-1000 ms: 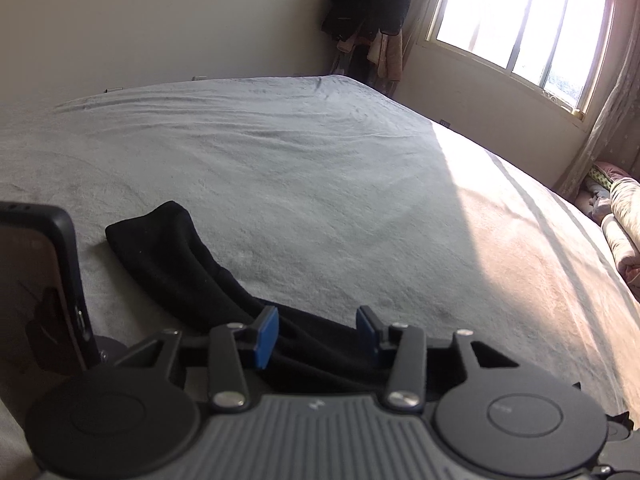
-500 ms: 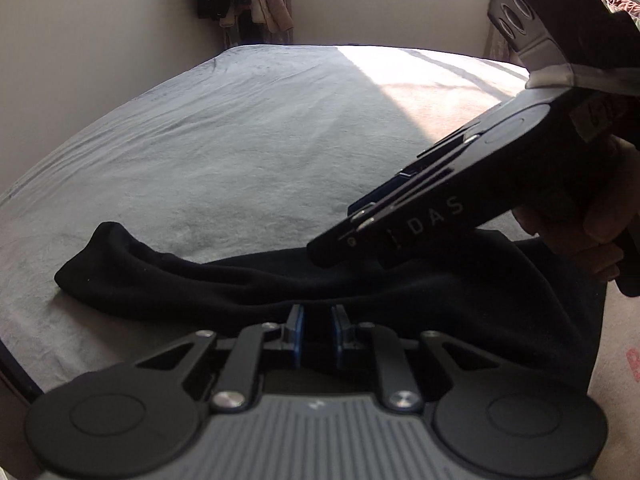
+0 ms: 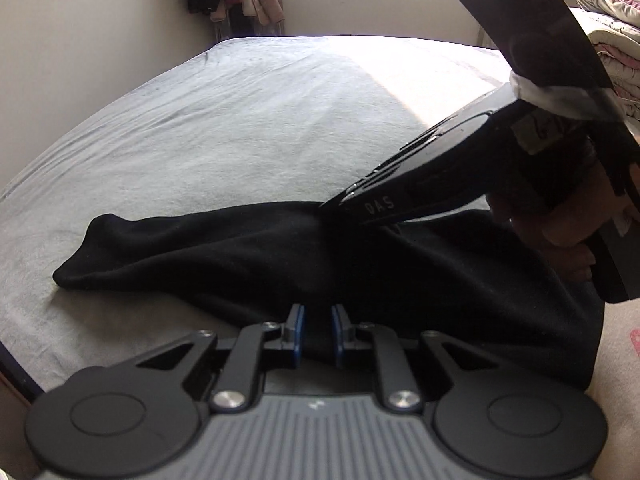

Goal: Fold clothes

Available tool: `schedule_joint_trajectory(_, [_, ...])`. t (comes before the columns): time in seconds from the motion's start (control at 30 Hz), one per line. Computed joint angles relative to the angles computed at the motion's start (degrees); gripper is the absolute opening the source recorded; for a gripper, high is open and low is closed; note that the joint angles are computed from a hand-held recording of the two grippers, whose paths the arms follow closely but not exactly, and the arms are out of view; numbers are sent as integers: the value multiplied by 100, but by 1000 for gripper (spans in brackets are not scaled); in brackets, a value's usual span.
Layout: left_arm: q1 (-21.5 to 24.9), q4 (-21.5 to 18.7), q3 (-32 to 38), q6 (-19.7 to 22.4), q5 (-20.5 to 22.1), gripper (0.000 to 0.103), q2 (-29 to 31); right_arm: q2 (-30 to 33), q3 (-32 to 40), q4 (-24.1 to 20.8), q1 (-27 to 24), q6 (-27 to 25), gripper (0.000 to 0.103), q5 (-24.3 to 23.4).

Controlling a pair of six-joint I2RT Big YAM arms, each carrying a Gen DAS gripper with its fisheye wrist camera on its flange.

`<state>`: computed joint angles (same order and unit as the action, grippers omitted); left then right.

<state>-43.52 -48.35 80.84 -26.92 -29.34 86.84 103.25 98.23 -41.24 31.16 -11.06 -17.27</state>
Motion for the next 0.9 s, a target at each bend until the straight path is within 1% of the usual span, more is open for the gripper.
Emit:
schedule_joint_trajectory(0.07, [6,46,-22,-54,-24,16,-30,176,279,-157,13,-2,18,-215])
schedule_joint_trajectory(0.13, [-3,119,-53,-101,-110,16,-71,379,601,-334,26,-36,28,-412])
schedule_joint_trajectory(0.17, [1,263,-114,-138,-153,16,-107,497,793,-466,37,-107,39,-479])
schedule_joint_trajectory(0.2, [9,360,-159,-178,-157,16,-131,599,954,-575,47,-163,41,-525])
schedule_joint_trajectory(0.23, [18,440,-197,-218,-152,16,-151,694,1099,-671,57,-210,41,-559])
schedule_joint_trajectory(0.27, [26,368,-175,-244,-115,16,-131,760,1213,-740,72,-247,41,-477])
schedule_joint_trajectory(0.33, [17,169,-89,-230,-105,16,-68,863,1407,-844,109,-309,27,-185])
schedule_joint_trajectory(0.37, [8,127,-65,-226,-105,16,-59,916,1505,-896,128,-339,23,-39])
schedule_joint_trajectory(0.4, [-2,224,-108,-239,-97,16,-127,923,1556,-919,123,-335,23,1])
schedule_joint_trajectory(0.47, [-21,488,-228,-272,-79,17,-297,704,1326,-753,45,-188,24,-159])
schedule_joint_trajectory(0.5, [-30,619,-285,-289,-70,18,-380,578,1188,-653,1,-101,29,-253])
schedule_joint_trajectory(0.6, [-43,868,-355,-326,-158,27,-501,123,629,-292,-143,217,33,-416])
schedule_joint_trajectory(0.67, [-52,751,-285,-489,-377,30,-473,-240,141,-21,-247,425,33,-402])
schedule_joint_trajectory(0.73, [-74,625,-199,-668,-632,30,-421,-594,-365,256,-326,612,34,-367])
schedule_joint_trajectory(0.83, [-101,699,-133,-778,-951,30,-392,-1109,-1143,685,-360,884,35,-335])
schedule_joint_trajectory(0.9, [-167,930,-197,-953,-1202,30,-514,-1378,-1582,949,-324,1021,35,-469])
